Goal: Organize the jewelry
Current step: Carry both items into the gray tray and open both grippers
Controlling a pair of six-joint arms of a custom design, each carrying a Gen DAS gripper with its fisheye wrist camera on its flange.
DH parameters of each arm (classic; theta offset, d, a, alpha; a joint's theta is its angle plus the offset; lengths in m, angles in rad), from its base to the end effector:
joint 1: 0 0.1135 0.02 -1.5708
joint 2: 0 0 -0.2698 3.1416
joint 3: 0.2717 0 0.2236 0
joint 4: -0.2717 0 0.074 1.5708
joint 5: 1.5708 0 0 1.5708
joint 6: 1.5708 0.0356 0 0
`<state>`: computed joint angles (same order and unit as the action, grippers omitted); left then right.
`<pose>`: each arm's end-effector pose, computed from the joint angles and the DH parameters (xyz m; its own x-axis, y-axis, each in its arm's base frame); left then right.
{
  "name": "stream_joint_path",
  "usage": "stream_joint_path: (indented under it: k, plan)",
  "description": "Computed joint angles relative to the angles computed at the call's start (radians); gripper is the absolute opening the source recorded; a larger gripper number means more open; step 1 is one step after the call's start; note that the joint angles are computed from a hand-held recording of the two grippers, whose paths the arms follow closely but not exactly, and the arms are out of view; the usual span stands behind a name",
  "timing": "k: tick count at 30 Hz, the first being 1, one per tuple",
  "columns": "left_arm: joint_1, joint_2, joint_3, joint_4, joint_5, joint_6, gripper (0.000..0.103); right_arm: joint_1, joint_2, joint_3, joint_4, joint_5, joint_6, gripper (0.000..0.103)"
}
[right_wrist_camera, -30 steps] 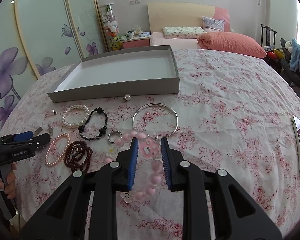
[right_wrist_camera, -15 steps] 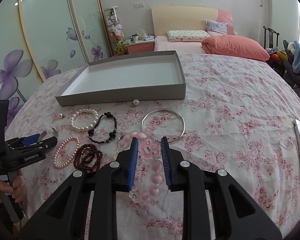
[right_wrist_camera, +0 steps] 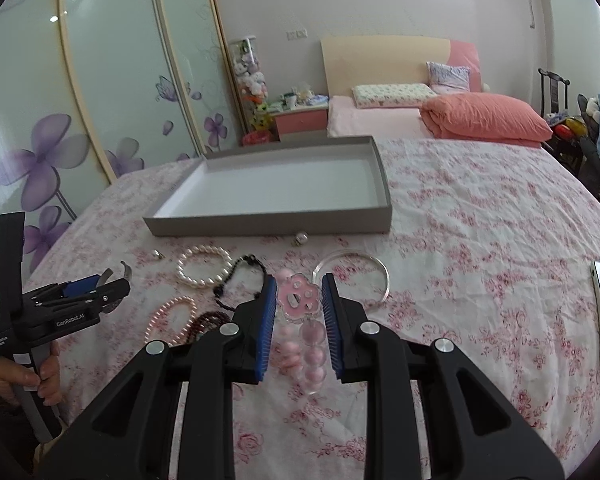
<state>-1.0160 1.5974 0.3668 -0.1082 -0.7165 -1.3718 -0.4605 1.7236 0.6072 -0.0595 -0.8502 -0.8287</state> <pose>0.1141 -0.1397 0.1020 -0.6517 -0.3517 -0.6720 -0.3915 0.9148 -0.0990 0.2332 -0.0858 0.1230 -0.5841 -0.2531 -0.7712 -0.5863 0.7887 0.1852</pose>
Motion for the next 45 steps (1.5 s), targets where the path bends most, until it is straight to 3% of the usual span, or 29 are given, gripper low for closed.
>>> stream_joint_path:
  k: [12, 21, 28, 32, 34, 38, 45]
  plan:
    - [-0.067, -0.105, 0.111, -0.227, -0.147, -0.012, 0.066, 0.007, -0.114, 0.008, -0.051, -0.078, 0.008, 0.024]
    - [-0.043, -0.138, 0.183, -0.267, -0.240, 0.089, 0.066, 0.041, -0.167, 0.027, 0.030, -0.120, 0.120, 0.024]
    - [0.056, -0.167, 0.209, -0.154, -0.273, 0.301, 0.066, 0.115, -0.175, 0.035, 0.236, -0.100, 0.302, 0.024]
    - [0.175, -0.172, 0.210, 0.018, -0.245, 0.520, 0.066, 0.183, -0.130, 0.066, 0.346, -0.047, 0.398, 0.024]
    - [0.252, -0.152, 0.211, 0.128, -0.203, 0.636, 0.066, 0.216, -0.097, 0.091, 0.385, -0.019, 0.433, 0.024]
    - [0.400, -0.077, 0.234, 0.275, -0.079, 0.768, 0.066, 0.296, 0.009, 0.179, 0.433, 0.048, 0.498, 0.024]
    - [0.586, 0.160, 0.388, 0.350, 0.107, 0.869, 0.066, 0.429, 0.248, 0.437, 0.333, 0.173, 0.549, 0.024]
